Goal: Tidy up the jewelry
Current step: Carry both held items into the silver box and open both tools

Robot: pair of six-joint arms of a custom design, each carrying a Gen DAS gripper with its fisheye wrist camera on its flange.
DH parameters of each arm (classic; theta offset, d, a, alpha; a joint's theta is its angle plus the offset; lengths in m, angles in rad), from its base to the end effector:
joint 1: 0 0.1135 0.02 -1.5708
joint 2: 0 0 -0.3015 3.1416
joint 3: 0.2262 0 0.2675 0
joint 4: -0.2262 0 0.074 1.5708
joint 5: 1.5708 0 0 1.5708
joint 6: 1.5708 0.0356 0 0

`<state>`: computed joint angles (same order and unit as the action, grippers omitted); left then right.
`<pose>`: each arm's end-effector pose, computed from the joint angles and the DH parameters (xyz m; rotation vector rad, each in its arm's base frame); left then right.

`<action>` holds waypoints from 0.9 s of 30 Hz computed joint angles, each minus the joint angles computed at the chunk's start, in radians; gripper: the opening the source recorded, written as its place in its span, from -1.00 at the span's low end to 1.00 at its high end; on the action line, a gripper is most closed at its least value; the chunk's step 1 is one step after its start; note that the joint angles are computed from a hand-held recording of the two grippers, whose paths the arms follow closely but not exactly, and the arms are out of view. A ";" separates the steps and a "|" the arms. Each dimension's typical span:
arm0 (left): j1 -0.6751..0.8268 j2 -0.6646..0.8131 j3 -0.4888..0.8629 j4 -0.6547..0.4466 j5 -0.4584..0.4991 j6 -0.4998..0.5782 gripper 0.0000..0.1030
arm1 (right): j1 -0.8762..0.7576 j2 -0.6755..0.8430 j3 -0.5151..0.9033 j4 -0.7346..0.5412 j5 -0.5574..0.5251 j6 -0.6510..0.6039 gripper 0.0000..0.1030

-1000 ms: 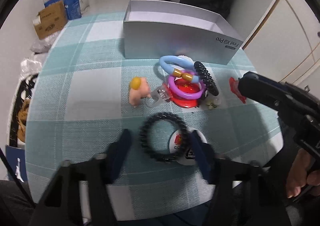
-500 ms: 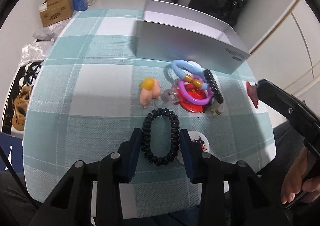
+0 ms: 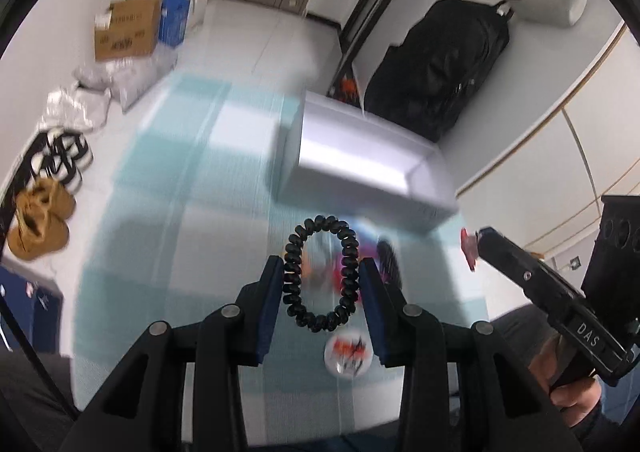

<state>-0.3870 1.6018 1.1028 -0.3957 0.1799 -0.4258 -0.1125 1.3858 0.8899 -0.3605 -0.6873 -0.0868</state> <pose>0.3265 -0.1399 0.2577 0.0312 2.5333 -0.5617 0.2896 -0.0100 0.2619 -0.2746 2.2788 0.7256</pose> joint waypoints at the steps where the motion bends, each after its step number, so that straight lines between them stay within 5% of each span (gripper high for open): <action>1: 0.002 0.017 0.027 -0.002 0.006 0.008 -0.37 | -0.006 0.012 0.022 -0.005 -0.010 0.008 -0.64; 14: 0.016 0.388 0.501 -0.149 0.108 0.199 -0.36 | 0.001 0.378 0.422 -0.112 0.006 0.006 -0.64; 27: 0.039 0.549 0.667 -0.231 0.174 0.199 -0.23 | 0.005 0.571 0.547 -0.116 0.038 0.106 -0.53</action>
